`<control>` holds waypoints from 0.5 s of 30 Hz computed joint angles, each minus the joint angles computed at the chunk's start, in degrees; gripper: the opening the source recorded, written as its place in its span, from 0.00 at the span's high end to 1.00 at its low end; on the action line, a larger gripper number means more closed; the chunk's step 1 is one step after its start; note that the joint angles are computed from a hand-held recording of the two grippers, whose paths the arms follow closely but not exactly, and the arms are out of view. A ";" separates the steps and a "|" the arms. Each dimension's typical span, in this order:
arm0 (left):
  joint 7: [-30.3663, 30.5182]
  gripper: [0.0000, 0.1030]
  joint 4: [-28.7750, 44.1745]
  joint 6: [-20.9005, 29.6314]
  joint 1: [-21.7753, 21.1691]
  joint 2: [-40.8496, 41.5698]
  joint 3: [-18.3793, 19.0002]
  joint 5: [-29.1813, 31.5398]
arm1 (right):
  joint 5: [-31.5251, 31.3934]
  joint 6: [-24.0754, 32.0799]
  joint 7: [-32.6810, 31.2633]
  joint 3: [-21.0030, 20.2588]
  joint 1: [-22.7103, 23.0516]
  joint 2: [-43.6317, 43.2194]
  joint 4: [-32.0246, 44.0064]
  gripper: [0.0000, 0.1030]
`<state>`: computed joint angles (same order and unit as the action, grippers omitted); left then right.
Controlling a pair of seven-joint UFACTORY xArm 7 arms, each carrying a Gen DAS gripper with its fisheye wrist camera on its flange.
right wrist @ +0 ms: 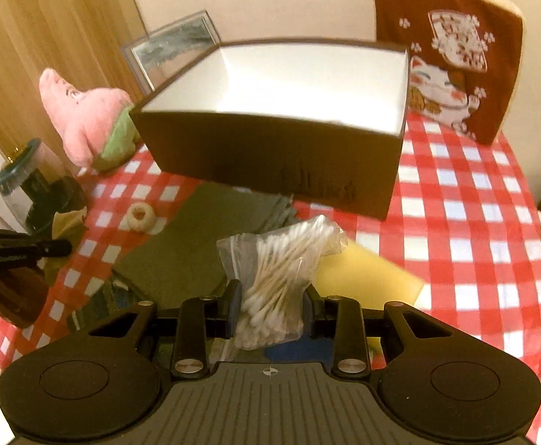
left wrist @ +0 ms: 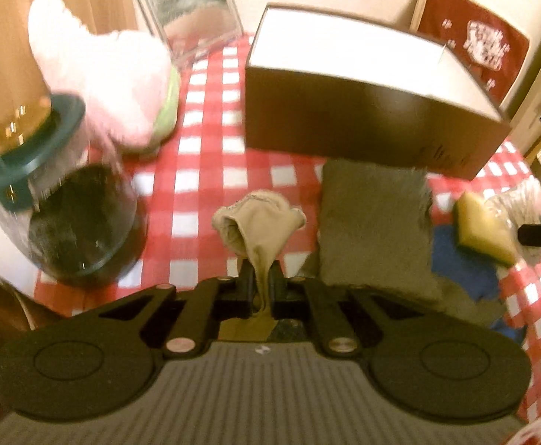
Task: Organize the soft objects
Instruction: 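Carry the swab bag with the right tool while the left tool carries the stocking to the box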
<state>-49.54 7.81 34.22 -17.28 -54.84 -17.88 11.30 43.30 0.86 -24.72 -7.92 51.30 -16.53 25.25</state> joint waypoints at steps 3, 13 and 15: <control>0.43 0.93 2.19 -0.49 0.97 0.72 -0.47 0.98 | -0.06 -0.54 -1.32 -1.35 0.84 -0.89 0.51 0.68; 3.32 0.93 9.10 -9.32 6.86 8.33 -1.84 4.96 | -1.82 -3.17 -5.05 -10.08 6.84 -1.25 4.54 0.68; 3.90 0.93 10.58 -11.05 8.30 10.05 -2.21 5.84 | -1.99 -3.76 -5.87 -13.20 9.49 -1.06 5.70 0.68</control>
<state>-45.64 18.39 23.17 -8.98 -44.79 -20.09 17.14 41.31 -2.89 -30.59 -21.12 60.78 -17.59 30.95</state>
